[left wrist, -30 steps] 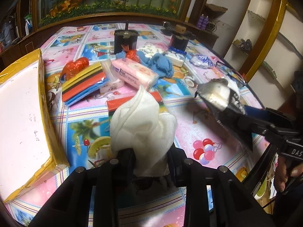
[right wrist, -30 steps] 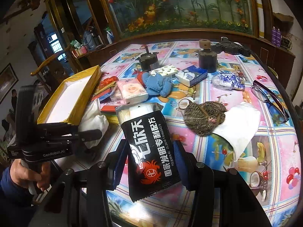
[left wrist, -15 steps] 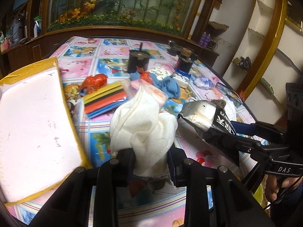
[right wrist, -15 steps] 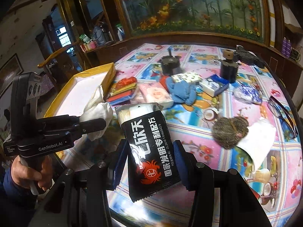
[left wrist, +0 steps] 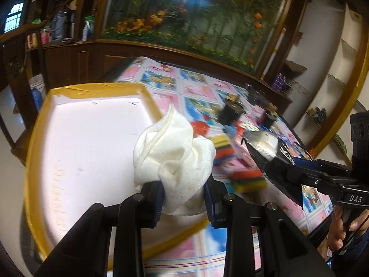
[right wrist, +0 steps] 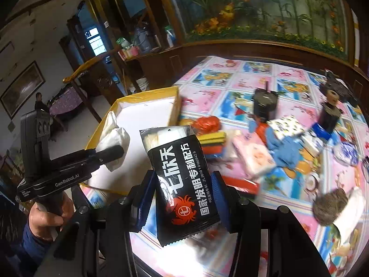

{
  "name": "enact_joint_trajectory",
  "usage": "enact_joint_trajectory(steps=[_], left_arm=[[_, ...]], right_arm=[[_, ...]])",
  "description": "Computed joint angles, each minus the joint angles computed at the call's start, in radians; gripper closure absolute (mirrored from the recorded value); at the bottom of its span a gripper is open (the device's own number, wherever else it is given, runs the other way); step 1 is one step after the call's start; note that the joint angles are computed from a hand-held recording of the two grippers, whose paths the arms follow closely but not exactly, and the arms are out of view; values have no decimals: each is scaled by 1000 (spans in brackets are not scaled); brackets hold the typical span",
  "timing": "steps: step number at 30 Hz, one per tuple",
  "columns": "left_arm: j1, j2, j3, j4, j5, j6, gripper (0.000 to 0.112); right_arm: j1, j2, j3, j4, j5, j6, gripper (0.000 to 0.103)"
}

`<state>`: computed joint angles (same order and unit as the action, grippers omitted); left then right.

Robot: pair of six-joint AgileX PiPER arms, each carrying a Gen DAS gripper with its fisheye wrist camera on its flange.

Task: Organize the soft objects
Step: 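Carry the white towel with the left gripper while the right carries the black packet to the box, then open the left gripper over the box while the right releases the packet inside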

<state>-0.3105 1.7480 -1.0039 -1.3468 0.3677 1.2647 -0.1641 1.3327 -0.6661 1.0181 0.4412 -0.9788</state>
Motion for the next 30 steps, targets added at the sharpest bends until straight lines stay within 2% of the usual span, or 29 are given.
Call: enact_joint_trajectory(steps=[6,11,13,19,21,25,30], left_arm=[[126,46,-105,223,44,-171,83],[194,146,-279,451,104,-373,83],[205,194,-357,538,124,-464,83],[220,382,-657,732,276,-678,83],[222,429,-732,788,303,-750,83],[225,511,-856,845,366,-810,83],[229,573,-949,876,425,-842,83]], right_arm=[[165,133,-186,-177,-27,279,50],[278,288,-401,-363,-34,536,50],[294,375,-513,-402,1,609,50],[341,640,-873,-589,85,876,50],[353,721,-984,-669,113,971,50],[361,887,-1205,-725,191,1064,50],[354,1022,-1377,-721,257,1108,50]])
